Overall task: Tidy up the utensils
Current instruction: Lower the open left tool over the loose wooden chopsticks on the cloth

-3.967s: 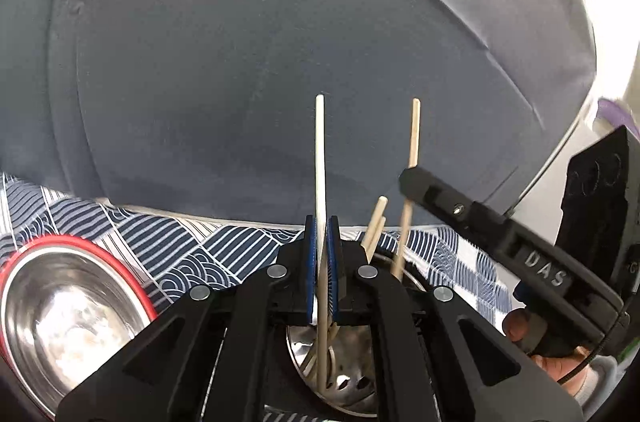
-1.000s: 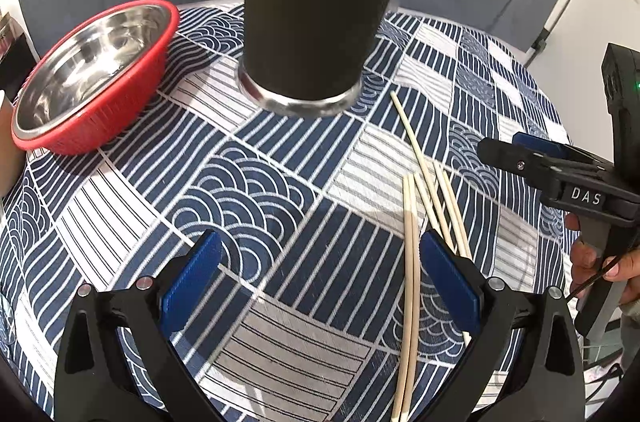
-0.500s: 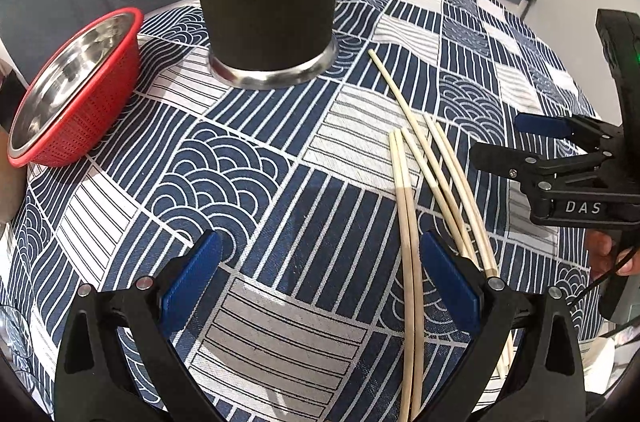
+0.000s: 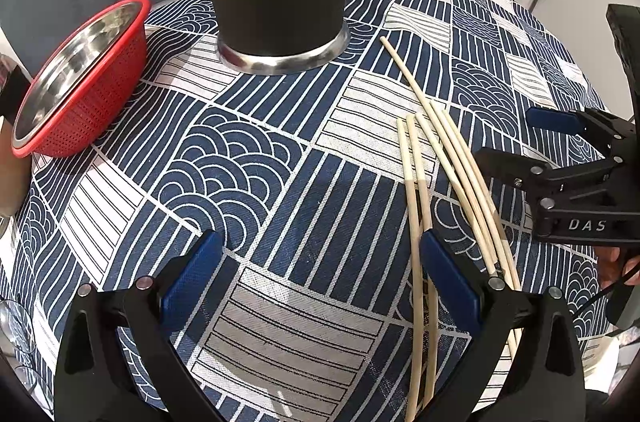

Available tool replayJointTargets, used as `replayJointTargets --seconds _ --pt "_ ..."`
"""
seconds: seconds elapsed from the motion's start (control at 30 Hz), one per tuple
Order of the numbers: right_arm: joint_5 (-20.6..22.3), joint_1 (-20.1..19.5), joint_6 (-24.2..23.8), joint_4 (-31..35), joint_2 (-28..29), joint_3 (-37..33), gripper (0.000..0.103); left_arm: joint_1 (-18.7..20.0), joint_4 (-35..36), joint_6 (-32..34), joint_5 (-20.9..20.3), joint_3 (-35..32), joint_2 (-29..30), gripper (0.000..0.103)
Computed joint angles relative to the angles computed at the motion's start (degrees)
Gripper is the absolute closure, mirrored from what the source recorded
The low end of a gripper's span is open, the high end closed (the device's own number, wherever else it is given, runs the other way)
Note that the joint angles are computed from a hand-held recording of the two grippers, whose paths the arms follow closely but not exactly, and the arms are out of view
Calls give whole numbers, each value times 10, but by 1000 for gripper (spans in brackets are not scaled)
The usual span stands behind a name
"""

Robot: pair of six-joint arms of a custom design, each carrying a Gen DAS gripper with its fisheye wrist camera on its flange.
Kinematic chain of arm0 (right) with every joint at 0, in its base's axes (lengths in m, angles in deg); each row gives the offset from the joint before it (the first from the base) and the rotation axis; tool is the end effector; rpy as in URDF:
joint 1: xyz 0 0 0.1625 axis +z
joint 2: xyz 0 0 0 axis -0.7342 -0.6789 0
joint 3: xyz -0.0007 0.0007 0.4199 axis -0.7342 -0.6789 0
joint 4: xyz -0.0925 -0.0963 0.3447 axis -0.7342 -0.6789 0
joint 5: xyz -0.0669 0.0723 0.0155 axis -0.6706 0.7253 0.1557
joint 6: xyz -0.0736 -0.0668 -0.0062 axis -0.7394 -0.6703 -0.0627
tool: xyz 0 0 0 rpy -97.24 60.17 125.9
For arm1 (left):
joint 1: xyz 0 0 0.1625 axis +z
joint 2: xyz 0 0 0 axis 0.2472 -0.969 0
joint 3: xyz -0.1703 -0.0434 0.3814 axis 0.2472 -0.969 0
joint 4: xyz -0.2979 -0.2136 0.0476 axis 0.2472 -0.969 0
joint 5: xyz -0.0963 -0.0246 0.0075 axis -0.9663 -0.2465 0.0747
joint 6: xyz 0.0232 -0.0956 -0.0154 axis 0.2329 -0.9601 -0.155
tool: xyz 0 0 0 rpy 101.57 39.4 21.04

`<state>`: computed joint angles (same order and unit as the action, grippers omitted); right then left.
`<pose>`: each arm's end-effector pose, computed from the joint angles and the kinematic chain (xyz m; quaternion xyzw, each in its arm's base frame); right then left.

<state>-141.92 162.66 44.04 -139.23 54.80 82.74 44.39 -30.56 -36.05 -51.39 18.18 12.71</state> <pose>0.3427 -0.6017 0.1178 -0.0276 -0.8816 0.2665 0.3887 -0.1963 -0.6744 0.2821 0.3973 0.8807 -0.0621 0.2505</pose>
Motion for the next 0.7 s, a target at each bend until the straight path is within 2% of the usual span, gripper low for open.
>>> replayJointTargets --seconds 0.2,0.4,0.5,0.7 --pt "24 0 -5 -28 -2 6 15 1 0 4 -1 -3 0 6" --pt "17 2 -5 -11 7 -7 13 -2 -8 12 6 5 -1 5" --pt "15 3 17 13 11 -19 10 -8 -37 38 24 24 -4 4" --pt "14 1 44 39 5 -19 9 -1 -14 26 14 5 1 4"
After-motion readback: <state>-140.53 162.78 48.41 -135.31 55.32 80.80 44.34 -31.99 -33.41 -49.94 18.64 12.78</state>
